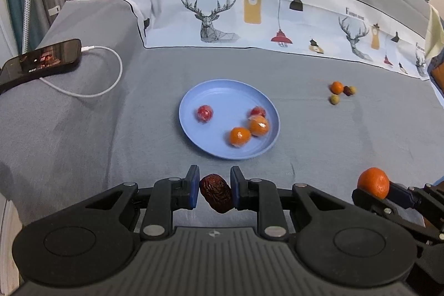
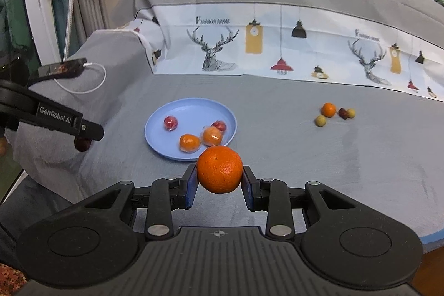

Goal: Organize fruits
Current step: 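Carry the date and the mandarin over the blue plate with both tools, then open both tools to drop the date and mandarin onto the plate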

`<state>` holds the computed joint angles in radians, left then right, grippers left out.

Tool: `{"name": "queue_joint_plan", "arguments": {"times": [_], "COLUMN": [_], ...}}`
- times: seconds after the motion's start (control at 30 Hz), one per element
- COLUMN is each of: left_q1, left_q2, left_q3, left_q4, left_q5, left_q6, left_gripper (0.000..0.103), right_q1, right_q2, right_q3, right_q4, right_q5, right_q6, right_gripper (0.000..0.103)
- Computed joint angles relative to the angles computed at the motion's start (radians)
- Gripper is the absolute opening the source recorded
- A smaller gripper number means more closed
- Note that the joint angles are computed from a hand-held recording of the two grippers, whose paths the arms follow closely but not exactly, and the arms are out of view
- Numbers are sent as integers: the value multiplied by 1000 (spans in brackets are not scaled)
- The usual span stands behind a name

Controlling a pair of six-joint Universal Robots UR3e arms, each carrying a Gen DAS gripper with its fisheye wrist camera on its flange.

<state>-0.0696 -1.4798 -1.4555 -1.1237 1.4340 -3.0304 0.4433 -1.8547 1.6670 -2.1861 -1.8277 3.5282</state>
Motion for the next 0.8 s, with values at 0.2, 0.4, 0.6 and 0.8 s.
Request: {"name": "queue_joint_plan", "arguments": {"times": [0.2, 0.4, 0.6, 0.8], "left_q1": [-23, -65, -81, -92], "left_q2": [-177, -440, -705, -958], "left_q3": [127, 374, 663, 999], "left_q4": [45, 49, -13, -113], "left_q5": [15, 44, 71, 79], "left_q6": [-10, 0, 7, 19], "left_gripper": [26, 26, 26, 26], "right_q1": [-43, -109, -167, -186], "right_q2": [164, 383, 568, 737], "right_q3": [-60, -160, -261, -392], "right_q4": [-92, -246, -289, -301], "right_q5": [44, 89, 123, 156], "right_q6": [-49, -129, -178, -225], "right_gripper": [34, 35, 35, 35]}}
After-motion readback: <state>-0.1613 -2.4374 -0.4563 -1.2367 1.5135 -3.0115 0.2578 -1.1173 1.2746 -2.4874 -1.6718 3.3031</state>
